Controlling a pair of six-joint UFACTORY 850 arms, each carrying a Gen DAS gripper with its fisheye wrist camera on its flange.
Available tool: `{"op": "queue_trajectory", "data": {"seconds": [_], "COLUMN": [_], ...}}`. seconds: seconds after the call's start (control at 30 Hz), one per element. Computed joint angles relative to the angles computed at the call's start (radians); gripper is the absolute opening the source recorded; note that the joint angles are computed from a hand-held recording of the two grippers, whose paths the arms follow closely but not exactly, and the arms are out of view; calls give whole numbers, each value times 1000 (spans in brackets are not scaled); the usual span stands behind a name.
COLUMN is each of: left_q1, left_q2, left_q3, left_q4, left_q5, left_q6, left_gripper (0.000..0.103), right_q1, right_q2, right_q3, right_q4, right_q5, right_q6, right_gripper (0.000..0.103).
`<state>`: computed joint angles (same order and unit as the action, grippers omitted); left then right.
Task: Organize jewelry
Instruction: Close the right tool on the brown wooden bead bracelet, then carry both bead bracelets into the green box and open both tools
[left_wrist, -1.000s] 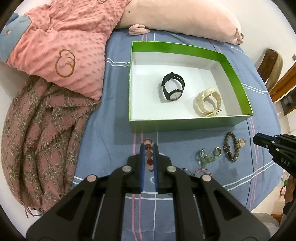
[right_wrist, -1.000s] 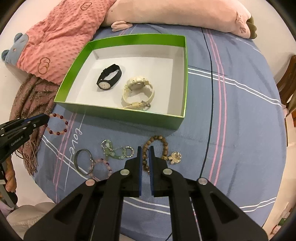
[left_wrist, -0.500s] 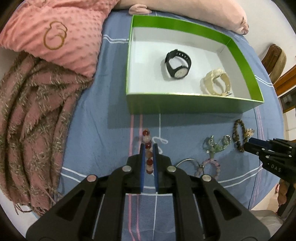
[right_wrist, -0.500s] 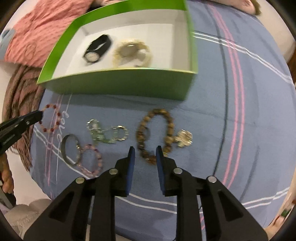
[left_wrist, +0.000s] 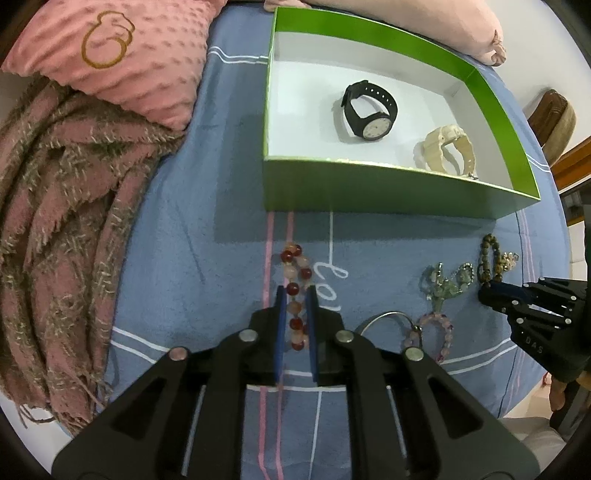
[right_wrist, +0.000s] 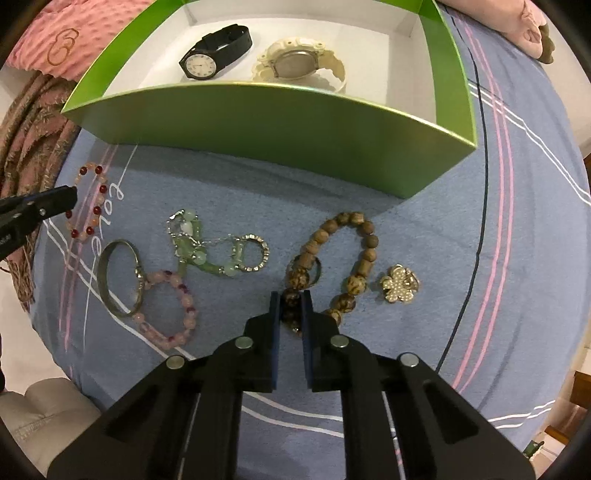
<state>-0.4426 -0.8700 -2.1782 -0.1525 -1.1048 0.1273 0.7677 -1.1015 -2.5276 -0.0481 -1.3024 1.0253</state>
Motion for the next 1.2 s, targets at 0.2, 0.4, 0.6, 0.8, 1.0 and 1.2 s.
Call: {"op": "queue_trajectory", "data": {"seconds": [0.2,0.4,0.6,0.8,1.0,1.2], "left_q1": [5,7,23,26,18,4], "left_q2": [-40,-54,-4,36,58,39], "left_q3": [-28,-42,-8,-12,-51,-143], "left_q4": [-12,-22,-53,-78,-94,-97], "left_q5": [-30,-36,0,25,28,8], "left_q6": [-7,-18,5,35,49,38], "left_gripper": [16,8,8,8,8,8], "right_q1": [1,-6,-8,-2,5,8], "right_q2": [28,85,141,184,222,163], "right_q3": [51,153,201,187,187,24], "right_q4": [6,17,-18,-104,-187,-247], "right_q5": [36,99,126,129,141,83], "right_q6": [10,13,25,67,103,101], "right_gripper": [10,10,10,10,10,10]}}
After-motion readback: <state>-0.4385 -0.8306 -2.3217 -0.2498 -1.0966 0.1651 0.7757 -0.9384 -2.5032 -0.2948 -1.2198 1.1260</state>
